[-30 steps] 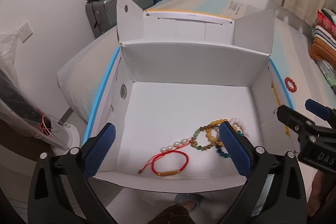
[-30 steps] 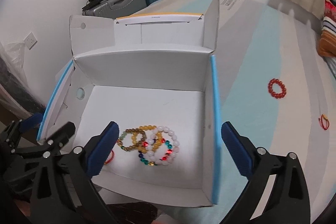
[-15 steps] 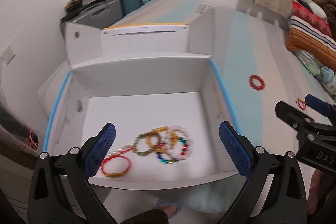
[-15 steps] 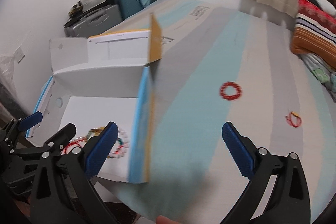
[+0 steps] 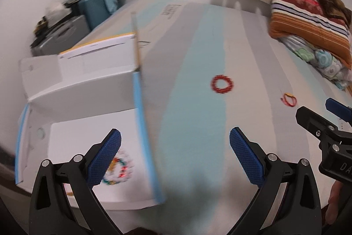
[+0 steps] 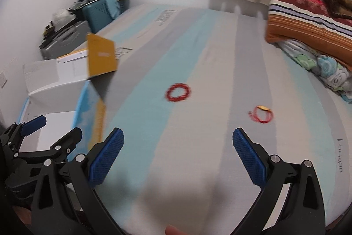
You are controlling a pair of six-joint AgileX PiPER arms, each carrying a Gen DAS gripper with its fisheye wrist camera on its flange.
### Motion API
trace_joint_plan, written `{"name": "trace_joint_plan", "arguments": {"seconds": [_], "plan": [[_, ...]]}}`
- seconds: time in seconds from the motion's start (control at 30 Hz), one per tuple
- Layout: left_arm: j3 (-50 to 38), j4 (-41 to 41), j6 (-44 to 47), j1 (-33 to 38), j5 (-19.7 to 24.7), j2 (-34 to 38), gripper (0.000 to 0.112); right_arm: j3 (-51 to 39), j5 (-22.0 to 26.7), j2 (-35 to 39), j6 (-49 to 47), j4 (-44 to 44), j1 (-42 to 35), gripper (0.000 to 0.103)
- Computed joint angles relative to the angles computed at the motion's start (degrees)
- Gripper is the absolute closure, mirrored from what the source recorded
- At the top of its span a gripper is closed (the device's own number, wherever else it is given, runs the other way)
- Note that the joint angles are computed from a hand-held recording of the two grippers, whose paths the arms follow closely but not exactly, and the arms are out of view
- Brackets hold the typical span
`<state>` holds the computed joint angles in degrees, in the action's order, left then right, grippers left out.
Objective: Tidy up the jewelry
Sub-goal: 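Move both open tools back to the red bead and red cord bracelets, then grasp the red bead bracelet with left tool while right tool grasps red cord bracelet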
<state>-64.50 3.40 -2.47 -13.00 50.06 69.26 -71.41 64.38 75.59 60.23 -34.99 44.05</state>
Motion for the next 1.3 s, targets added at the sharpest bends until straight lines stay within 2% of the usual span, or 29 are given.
{"name": "trace_joint_plan", "arguments": {"seconds": [0.2,0.37,0.5,0.67,0.87,0.97,1.13,1.27,1.3], "plan": [[-3.33,6.40,-8.78,-9.50,-3.23,7.28,0.015,3.37,-3.56,-3.22,-6.45,3.21,-12.83,0.008],[-8.18,3.99,-8.38,-11.98,-5.20,15.02,0.015,3.41,-7.66,-1.86,-14.21,9.03,-25.27,0.008],[-14.51,1.81,-8.55,-13.25,-5.80,23.81,0.015,4.30,-12.30,1.05,-21.69,16.67,-34.87,0.008],[-24.78,-0.59,-7.50,-13.27,-4.57,35.55,0.015,1.57,-14.28,8.45,-29.41,21.30,-41.26,0.008],[-39.76,1.13,-8.46,-12.62,0.84,49.64,0.015,-0.79,-17.50,15.96,-36.22,27.48,-46.90,0.008],[-49.70,-1.94,-7.79,-10.47,6.22,56.92,0.015,-2.73,-18.49,20.22,-39.82,30.37,-48.79,0.008],[-60.90,0.38,-7.68,-10.05,10.36,65.31,0.015,-8.45,-17.58,26.90,-44.94,33.43,-51.21,0.008],[-68.33,-0.60,-4.81,-9.84,14.34,70.46,0.015,-12.93,-14.51,31.70,-49.91,39.56,-54.24,0.008],[-68.97,-1.16,-4.23,-9.77,14.15,71.21,0.015,-13.73,-13.79,32.57,-50.08,40.01,-54.51,0.008]]}}
